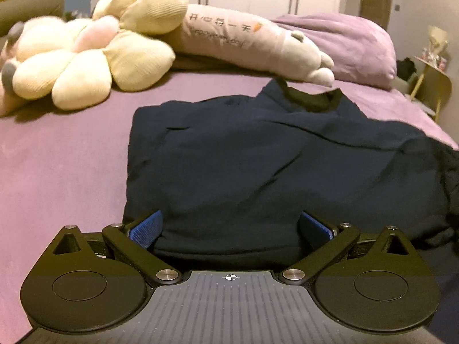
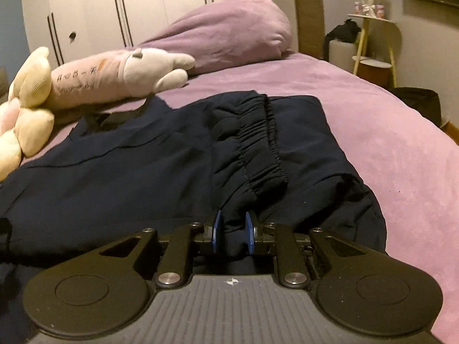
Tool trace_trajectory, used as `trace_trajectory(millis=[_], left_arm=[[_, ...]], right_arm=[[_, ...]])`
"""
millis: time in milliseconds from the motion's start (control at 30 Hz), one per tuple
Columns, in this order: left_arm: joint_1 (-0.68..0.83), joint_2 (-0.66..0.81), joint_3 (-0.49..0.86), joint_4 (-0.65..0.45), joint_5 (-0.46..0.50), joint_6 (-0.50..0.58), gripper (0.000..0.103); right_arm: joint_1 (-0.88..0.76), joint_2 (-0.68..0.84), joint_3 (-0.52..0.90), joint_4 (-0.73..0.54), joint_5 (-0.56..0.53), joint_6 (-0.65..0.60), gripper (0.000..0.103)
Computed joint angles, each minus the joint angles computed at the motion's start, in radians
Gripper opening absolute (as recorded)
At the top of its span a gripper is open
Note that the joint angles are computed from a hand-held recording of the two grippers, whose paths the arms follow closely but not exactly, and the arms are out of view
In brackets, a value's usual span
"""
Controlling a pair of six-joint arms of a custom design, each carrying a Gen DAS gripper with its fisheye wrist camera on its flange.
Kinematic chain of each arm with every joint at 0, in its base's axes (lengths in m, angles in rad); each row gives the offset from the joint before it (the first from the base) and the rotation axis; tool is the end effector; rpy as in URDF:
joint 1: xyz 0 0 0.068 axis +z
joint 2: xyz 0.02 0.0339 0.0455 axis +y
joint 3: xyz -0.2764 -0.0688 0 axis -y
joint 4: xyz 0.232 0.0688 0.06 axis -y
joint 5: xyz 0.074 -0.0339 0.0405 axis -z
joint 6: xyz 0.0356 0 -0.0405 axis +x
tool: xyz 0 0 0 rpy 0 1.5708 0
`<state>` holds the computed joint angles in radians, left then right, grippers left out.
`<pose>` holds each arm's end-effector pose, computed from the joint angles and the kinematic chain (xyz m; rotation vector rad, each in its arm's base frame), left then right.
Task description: Fold large clothes
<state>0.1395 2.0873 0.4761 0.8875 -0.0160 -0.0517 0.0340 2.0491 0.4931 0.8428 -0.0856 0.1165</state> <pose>0.2863 0.0408 0.0470 -0.2273 2.2839 0.0638 0.2932 0.0130 0.0562 0.0496 2.2865 0.1762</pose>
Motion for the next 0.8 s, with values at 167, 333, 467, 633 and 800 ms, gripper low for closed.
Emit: trace_trajectory(millis=[167, 333, 467, 633, 800], left_arm=[[0.0, 0.043, 0.003, 0.033, 0.004, 0.036, 0.103], [0.001, 0.04, 0.001, 0.025, 0.003, 0.054, 0.103], [0.006, -0.003, 0.03, -0.095, 0.006, 0.058, 0.103], [0.03, -0.16, 0.008, -0.309, 0.01, 0.061, 0.103], [0.296, -0.545, -0.331, -0.305, 0.356, 0.153, 0.103]], right_arm=[[-0.018, 0.036, -0.012, 0.059, -0.035, -0.018, 0.018], [-0.01, 0.051, -0.031, 0.106, -0.02, -0.023, 0.018], [0.007, 0.025, -0.024, 0.057, 0.01, -0.052, 0.018], [0.037, -0.074, 0.028, -0.189, 0.05, -0.124, 0.018], [-0.075, -0.373, -0.112, -0.393, -0.095, -0.164, 0.018]])
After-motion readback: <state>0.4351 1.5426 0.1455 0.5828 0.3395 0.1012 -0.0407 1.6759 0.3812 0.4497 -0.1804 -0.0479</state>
